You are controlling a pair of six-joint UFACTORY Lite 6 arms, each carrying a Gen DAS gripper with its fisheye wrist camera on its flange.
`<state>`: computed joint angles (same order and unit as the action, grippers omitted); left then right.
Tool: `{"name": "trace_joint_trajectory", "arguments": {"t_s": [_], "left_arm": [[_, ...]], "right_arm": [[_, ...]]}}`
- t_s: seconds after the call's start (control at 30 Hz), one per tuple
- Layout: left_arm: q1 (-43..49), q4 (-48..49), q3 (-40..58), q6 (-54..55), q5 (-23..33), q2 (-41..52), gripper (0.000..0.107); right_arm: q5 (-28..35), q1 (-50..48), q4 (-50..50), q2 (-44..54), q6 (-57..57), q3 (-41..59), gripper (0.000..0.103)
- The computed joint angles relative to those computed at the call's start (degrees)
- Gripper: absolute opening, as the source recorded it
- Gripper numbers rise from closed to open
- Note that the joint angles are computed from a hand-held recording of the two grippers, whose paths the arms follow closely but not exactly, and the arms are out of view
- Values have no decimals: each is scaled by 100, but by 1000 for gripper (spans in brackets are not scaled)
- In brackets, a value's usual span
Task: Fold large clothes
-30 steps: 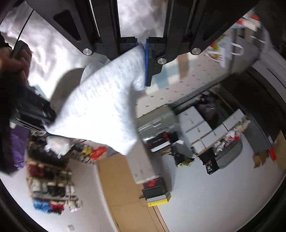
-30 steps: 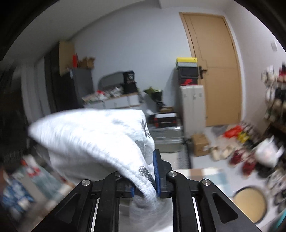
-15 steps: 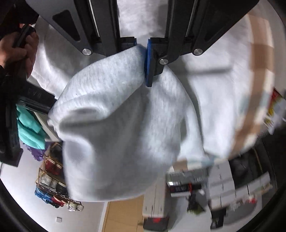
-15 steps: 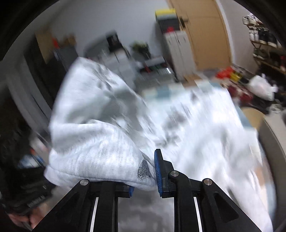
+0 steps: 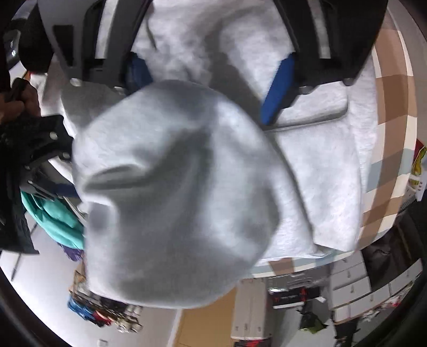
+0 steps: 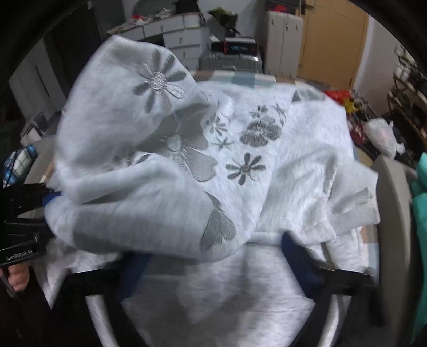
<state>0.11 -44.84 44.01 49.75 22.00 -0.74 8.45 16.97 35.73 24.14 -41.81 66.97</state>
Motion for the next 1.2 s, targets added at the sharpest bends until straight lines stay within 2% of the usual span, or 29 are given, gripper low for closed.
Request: {"name": "trace_joint_trajectory", "arguments": {"t_s": [0.03,0.13,0.17,0.23,0.3,0.33,0.4,0.5,0.57,0.63,0.67,0.7,0.73,0.77,0.83,0.9,0.97,1.03,1.2], "left_arm": [[99,-13,227,102,325,200,73],[720,-708,411,1060,1491,278,73],[933,-738,558,1241,1995,278,73],[1357,-1058,654,1776,2731,141,73],[1679,-1399,741,2040,2986,83,79],[1741,-1488,841,2024,2913,168,80],[1628,-1541,866,1725,2352,221,80],[1410,-1436,663,1049,1710,104,80],[1330,-1631,625,852,1408,188,80],[1559,-1704,68,1002,1433,-182,80],[1714,-1616,-152,958,1521,-431,80],[1928,-1582,-445,1025,1623,-695,80],[2028,-1532,-503,990,1665,-747,80],[2070,-1531,-548,943,1626,-798,80],[2422,-1445,-773,953,1966,-1202,80],[2564,-1634,-791,1079,2070,-1240,80],[2840,-1803,-889,1260,2248,-1326,80],[2871,-1892,-872,1290,2295,-1282,80],[2764,-1786,-865,1243,2229,-1173,80]], "right_arm": [[67,30,-324,148,289,152,98],[1036,32,-1480,852,1509,1069,96],[1291,-12,-1582,986,1629,1280,96],[1749,-184,-1242,980,1160,1430,96],[1884,-361,-1044,672,641,1175,96],[2006,-484,-809,465,258,1033,96],[2237,-768,96,189,-714,870,97],[2903,-1156,1855,155,-1856,1202,98],[3281,-1135,2834,523,-2204,1697,98],[2836,-709,2903,881,-1776,2055,98],[2579,-490,2586,1135,-1209,2309,97],[2511,-357,2390,1440,-849,2663,84],[2460,-215,2358,1689,-727,2890,33],[2305,-126,2437,1726,-843,2878,8],[1939,2,3303,1220,-1790,2257,7],[2157,-49,4367,905,-2985,1842,7],[2393,-6,4933,549,-3482,1315,7],[2395,114,4600,748,-3020,1285,7],[1003,702,1731,2000,-134,2007,8]]}}
